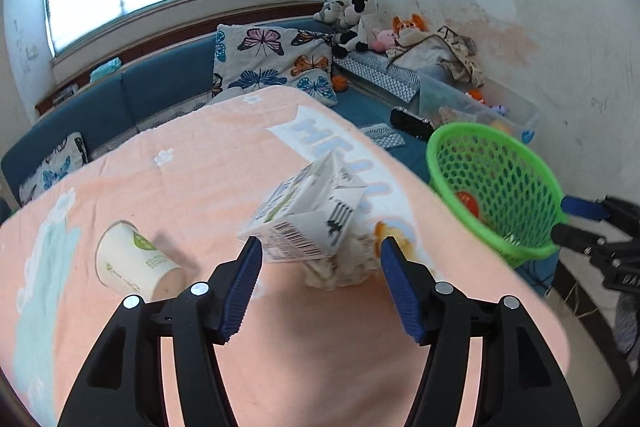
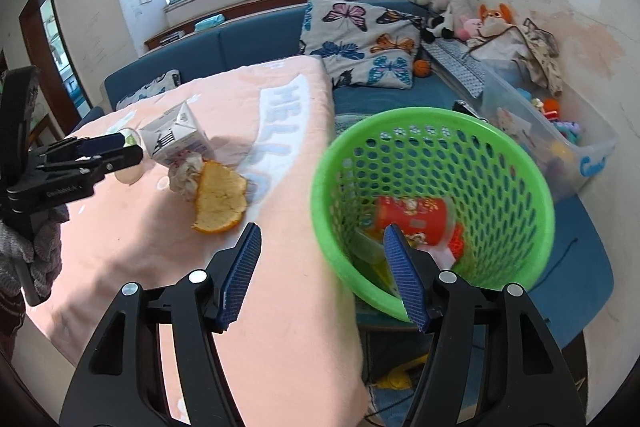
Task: Collect trash
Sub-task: 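Grasp the white milk carton with the left gripper while the right moves toward the bread slice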
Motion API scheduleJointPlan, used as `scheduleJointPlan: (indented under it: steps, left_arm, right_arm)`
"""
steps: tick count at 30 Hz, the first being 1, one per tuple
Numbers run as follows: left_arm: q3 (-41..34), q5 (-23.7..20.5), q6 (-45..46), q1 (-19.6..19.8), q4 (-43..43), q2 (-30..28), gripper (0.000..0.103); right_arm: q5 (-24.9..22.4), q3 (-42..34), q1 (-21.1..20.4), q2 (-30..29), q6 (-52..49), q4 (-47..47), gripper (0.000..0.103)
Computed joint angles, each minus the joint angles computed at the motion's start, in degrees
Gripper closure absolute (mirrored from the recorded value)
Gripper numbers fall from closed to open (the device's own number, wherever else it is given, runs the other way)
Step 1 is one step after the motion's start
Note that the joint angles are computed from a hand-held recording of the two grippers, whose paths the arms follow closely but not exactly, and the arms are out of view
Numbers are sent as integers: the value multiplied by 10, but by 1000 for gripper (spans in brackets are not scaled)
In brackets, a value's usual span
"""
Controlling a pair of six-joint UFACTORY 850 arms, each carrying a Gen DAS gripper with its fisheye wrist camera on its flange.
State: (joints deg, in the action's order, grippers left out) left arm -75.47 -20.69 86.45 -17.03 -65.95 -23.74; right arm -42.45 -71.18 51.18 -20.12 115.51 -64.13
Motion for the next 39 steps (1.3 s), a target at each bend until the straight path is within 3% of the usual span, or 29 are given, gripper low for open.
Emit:
scheduleJointPlan:
  steps: [7,12,16,19,21,25,32,39]
  left_arm:
    - [-21,19,53,1,-4,-30,41]
    - [-22,9,141,2,-66,-38,41]
    - [-31,7,153,1,-71,-49,42]
    - [-39,-5,151,4,-71,-57,49]
    - [-51,-16,135,6,-56,-65,60]
    - [-71,-45,97,13,-31,-79,66]
    - [-112,-100,16,31,5,-104,96]
    - [-126,-109,8,37,13,-117,97]
  right_arm:
    - [17,-25,-12,-23,-33,19,39]
    - [29,-42,-21,-38,-53,34,39]
    - [37,-55,-26,-50,-68,43,39]
    - [40,-66,-28,-60,-80,49,39]
    - [43,-71,-30,-64,-85,52,39]
    - [48,-78,-32,-71,-92,56,39]
    - [65,-103,-38,-88,-123,66,39]
    - [81,-138,-42,-114,-162,76,39]
